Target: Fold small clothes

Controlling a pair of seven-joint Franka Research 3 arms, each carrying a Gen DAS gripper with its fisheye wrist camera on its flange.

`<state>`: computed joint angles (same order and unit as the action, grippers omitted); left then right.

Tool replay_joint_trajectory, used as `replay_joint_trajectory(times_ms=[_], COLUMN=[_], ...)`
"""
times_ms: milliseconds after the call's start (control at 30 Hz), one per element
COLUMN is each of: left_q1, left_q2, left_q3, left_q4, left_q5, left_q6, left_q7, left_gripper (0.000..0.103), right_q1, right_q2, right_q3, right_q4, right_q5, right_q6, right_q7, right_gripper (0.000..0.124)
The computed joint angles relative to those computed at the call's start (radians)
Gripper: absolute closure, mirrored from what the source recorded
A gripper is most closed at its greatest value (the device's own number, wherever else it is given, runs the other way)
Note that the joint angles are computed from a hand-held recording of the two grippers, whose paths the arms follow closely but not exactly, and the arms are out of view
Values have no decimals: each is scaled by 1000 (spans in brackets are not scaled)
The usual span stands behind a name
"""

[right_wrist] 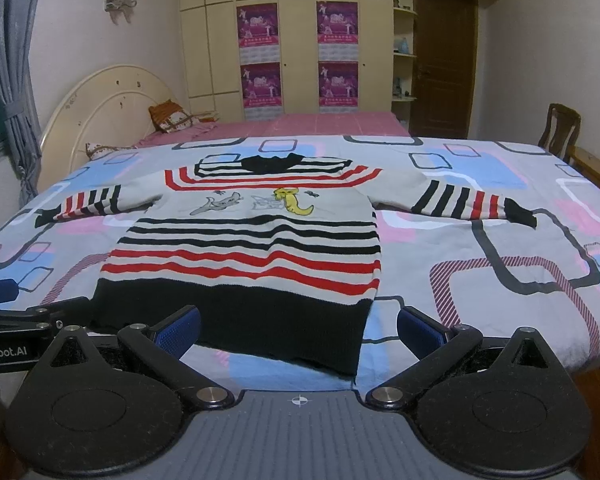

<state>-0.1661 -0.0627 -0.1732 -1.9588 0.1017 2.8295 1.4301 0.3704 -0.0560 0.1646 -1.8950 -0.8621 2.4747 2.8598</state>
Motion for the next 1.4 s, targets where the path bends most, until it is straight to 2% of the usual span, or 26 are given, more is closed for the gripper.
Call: replay_joint_trajectory(times_ms=[1400], left_q1=[4], left_q2=[29], left_q3=[-2], left_q4=[36], left_q5=[4], left_q6=[-11], left_q7=[4], left_gripper=[0], right_q1=[-2], right_q2=[20], right_q3=[-9], right_q4=[22], right_q5=[-2], right_q6=[-4], right_q7=[-8], right_gripper=[21])
